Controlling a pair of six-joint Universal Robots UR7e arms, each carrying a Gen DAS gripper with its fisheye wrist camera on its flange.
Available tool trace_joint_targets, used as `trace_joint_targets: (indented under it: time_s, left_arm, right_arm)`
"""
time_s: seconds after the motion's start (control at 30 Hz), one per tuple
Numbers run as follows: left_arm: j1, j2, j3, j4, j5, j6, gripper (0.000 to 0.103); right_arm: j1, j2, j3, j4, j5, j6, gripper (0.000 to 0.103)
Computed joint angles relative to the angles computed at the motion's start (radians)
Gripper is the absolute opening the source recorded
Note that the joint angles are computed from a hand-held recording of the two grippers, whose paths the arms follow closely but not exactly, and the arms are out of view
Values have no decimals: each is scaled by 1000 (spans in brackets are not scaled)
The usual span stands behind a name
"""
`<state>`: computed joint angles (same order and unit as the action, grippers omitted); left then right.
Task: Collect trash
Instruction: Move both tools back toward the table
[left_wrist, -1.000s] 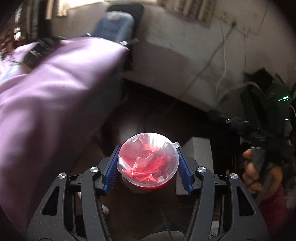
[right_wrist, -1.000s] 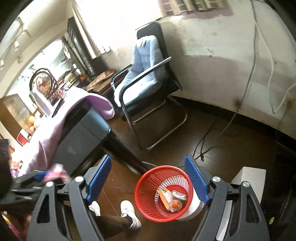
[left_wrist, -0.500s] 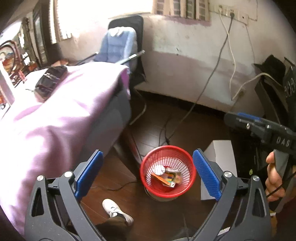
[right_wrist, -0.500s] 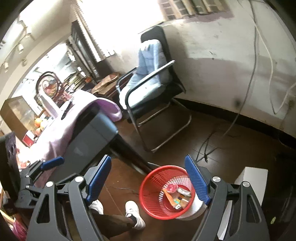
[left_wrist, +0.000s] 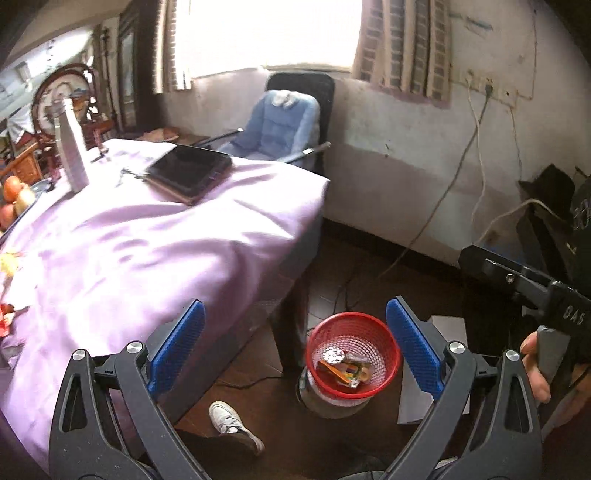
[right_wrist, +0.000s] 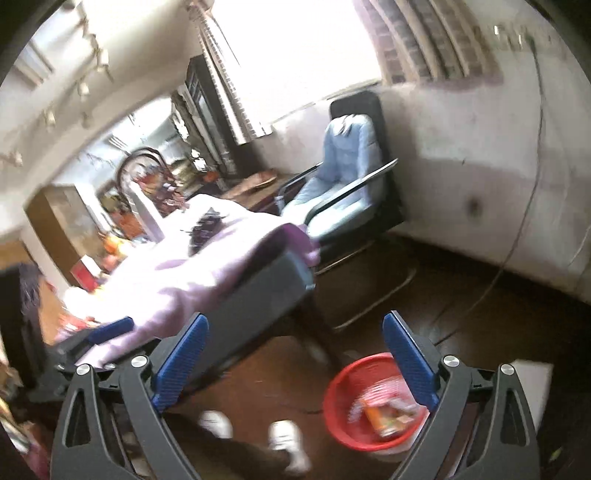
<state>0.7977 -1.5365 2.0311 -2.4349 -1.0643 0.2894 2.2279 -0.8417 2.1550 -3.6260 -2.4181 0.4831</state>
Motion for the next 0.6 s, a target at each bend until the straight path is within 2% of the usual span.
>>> trace_joint_targets:
  time_s: [0.03,0.1,0.13,0.23,0.3,0.4,0.6]
  left_arm:
    - [4,-14,-4,-1,7,1,95]
    - [9,-41,-10,-6,31,3,95]
    - [9,-54,-11,-6,46,3,95]
    - [24,-96,-33,-10,96,13,95]
    - [42,-109,-62,-23,136,27,96]
    - [83,-100,-141,-50,211,43,96]
    - [212,0,-403,-30,300,36,96]
  right_arm:
    - [-7,-1,4,-22,51,16,94]
    - [-5,9,0,-55,78,18,97]
    - [-1,9,-10,-34,91,7,97]
    - [29,21,-75,119,44,-2,97]
    - [42,35,-109,167,42,-26,97]
    - [58,65,-158,185,59,-63,97]
    - [69,114,-280,245,128,-149,97]
